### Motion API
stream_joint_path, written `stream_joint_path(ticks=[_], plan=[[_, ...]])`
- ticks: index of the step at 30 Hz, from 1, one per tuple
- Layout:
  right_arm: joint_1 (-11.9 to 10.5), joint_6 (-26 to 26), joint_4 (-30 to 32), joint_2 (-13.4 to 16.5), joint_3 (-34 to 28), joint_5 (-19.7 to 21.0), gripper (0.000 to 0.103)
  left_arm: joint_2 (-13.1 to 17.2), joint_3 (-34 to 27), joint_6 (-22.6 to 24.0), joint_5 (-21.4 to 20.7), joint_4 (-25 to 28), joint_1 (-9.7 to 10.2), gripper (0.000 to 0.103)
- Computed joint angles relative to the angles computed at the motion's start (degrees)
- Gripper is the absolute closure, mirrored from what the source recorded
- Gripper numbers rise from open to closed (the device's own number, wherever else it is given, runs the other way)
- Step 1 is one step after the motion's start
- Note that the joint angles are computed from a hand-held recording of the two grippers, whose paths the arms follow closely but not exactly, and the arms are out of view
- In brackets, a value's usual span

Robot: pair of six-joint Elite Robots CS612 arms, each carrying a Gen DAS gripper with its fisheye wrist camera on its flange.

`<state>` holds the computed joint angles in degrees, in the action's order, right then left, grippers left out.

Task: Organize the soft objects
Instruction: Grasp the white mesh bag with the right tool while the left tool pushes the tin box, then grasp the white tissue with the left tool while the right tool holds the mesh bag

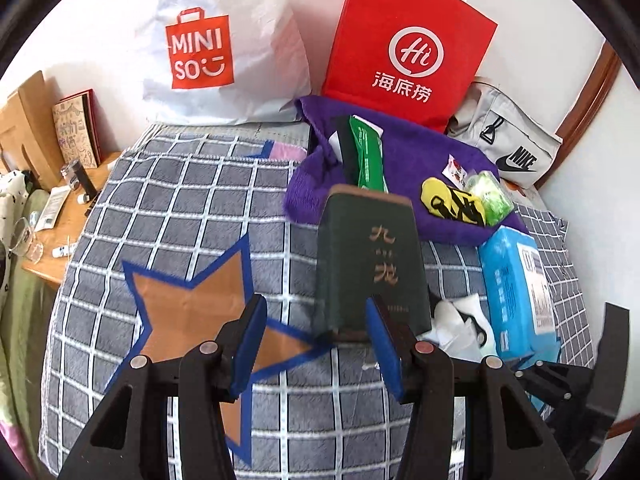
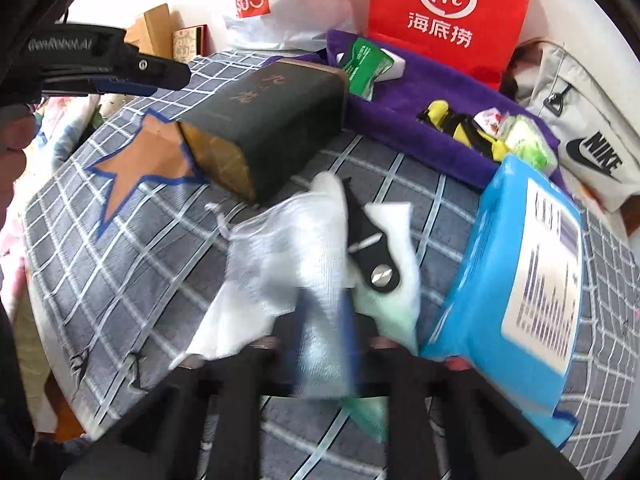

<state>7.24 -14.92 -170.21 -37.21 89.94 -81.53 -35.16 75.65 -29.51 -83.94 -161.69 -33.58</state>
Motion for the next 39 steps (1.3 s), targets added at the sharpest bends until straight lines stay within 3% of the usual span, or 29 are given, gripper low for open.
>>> stream_joint_path(ticks=[8, 15, 22, 27, 31, 33, 37, 39], plan=[[-1.6, 5.5, -9.7, -3.1, 6.1, 1.5, 0.098, -1.5, 3.1, -0.4, 0.3, -1.3, -0.92, 0.054], [-3.8, 8.9, -14.1, -5.1, 11.1, 3.4, 0.098, -1.9, 5.2, -1.0, -0.8, 0.6, -2.64, 0.054], [-6.6, 13.5, -14.4, -5.6, 15.3, 2.0, 0.098, -1.2, 5.3, -0.6, -0.5, 2.9, -4.75, 0.054], [-8.5, 15.7, -14.2, -5.3, 16.5, 3.2, 0.097, -0.3, 4.6, 0.0, -4.4, 2.7, -5.43, 0.054], [-9.5, 18.1, -14.8, -4.7, 16.9, 5.0, 0.093, 0.5, 3.0, 1.9, -4.2, 5.9, -6.33, 0.054], [-9.7, 18.9, -15.2, -4.5, 17.0, 5.8, 0.089, 0.7, 2.7, 3.2, -2.1, 7.4, -7.04, 0.054], [-9.7, 19.5, -16.7, -4.2, 17.1, 7.2, 0.056, 0.6, 3.3, 5.8, 2.2, 7.3, -8.18, 0.055], [-9.3, 20.0, -17.6, -4.1, 17.0, 6.8, 0.045, 0.5, 3.7, 5.9, 4.3, 6.7, -8.48, 0.074]])
